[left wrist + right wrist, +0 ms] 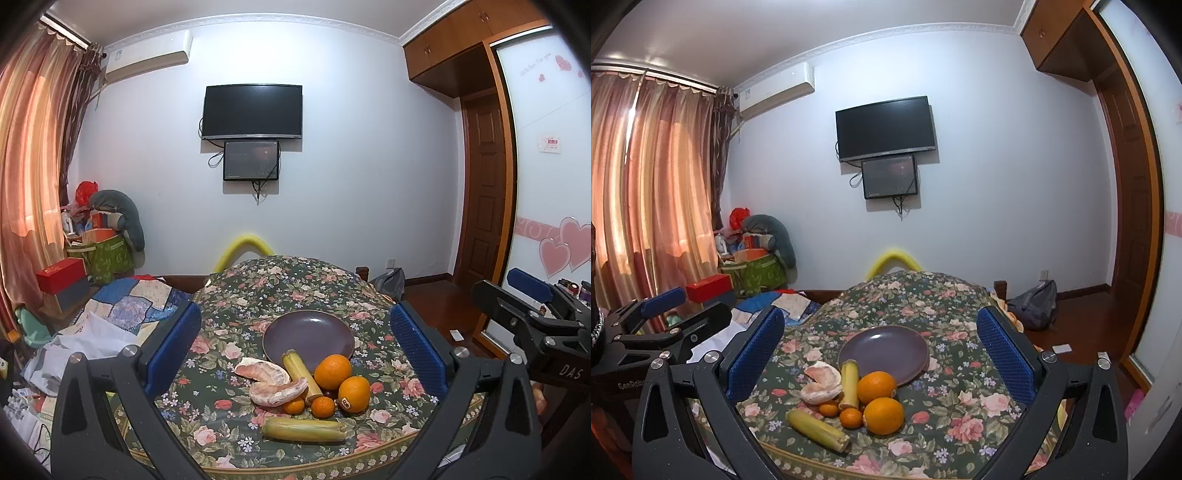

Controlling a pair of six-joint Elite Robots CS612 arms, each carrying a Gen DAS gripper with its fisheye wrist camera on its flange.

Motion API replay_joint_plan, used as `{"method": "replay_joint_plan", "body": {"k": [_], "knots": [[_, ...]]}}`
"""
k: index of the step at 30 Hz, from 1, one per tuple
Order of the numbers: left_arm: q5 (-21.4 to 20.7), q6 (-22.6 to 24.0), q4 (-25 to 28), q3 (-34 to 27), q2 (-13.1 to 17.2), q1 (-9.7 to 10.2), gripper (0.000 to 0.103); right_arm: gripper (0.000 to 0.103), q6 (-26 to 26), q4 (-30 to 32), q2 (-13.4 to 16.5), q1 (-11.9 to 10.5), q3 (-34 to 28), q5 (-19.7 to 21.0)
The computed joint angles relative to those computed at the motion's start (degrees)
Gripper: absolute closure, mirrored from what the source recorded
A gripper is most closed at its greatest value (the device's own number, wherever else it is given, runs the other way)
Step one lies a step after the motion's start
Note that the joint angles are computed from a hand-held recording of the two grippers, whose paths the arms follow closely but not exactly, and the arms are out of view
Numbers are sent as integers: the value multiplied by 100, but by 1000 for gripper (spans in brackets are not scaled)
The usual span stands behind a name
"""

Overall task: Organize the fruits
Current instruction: 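Move both tools down toward the fruit beside the purple plate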

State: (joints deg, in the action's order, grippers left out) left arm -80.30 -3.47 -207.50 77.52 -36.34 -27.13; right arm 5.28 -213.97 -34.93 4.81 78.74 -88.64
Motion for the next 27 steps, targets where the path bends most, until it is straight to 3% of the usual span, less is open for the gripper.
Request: {"method": "replay_joint_plan", "body": {"k": [9,11,13,18,20,23,27], "knots": [[57,-68,644,-324,179,36,0,0,15,457,49,-26,-88,-19],[33,-105,849,-426,238,53,5,0,7,553,63,-36,-99,-74],[-42,-154,1149,-538,295,77,17,0,54,645,81,-46,-122,-135],[-392,-399,1813,-804,440,165,25,0,220,1033,124,-107,-204,-75],[-463,-422,2042,-901,498,183,30,4,215,1204,128,-127,-224,-22],[-541,-419,2392,-1025,585,201,30,13,156,1614,160,-151,-311,101],[-520,-408,2909,-1195,712,197,30,19,104,2065,214,-182,-416,388]]}}
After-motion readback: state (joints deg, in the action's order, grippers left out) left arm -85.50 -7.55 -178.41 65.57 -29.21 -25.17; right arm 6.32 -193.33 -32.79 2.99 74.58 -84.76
